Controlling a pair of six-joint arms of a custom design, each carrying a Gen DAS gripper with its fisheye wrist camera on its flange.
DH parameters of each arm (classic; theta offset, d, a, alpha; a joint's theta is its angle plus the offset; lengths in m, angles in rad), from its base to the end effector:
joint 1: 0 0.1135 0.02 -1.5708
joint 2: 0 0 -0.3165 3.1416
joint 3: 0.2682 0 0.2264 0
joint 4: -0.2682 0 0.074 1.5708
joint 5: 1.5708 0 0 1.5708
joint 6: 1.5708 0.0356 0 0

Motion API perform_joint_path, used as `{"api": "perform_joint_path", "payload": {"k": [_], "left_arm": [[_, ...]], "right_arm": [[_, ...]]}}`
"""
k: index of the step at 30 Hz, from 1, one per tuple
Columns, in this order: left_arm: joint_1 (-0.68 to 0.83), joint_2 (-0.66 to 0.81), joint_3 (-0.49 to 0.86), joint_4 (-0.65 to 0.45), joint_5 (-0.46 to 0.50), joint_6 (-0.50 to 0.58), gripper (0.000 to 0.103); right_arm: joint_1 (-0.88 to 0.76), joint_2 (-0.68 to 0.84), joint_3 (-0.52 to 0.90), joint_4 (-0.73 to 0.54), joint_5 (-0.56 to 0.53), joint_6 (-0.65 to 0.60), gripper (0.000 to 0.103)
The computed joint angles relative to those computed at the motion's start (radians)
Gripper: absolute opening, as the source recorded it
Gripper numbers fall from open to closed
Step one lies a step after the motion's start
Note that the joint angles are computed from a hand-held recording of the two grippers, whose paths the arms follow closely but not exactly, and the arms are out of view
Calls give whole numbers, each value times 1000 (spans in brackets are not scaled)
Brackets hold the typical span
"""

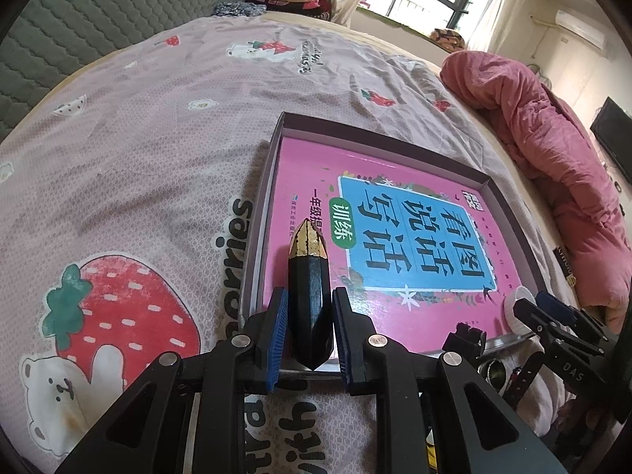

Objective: Organize rigid objects
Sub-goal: 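Lower the black tube into the tray and open the left tool while the right releases the cap there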

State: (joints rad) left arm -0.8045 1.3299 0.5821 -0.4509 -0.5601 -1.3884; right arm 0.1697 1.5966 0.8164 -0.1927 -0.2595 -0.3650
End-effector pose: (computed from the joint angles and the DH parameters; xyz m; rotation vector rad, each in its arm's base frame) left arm 0.1407 -0.1189 0.2194 -0.8420 2.3354 -0.0894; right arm 0.2809 0.0574 0.2294 -0.7610 2.3961 0.2507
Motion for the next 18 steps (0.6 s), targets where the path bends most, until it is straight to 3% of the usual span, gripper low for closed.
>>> {"api": "perform_joint_path", "payload": {"k": [18], "left_arm": [[-50,-12,23,-49,-35,-44,23]], "right_arm": [[-54,-71,-23,8,-36,-2,56]]}}
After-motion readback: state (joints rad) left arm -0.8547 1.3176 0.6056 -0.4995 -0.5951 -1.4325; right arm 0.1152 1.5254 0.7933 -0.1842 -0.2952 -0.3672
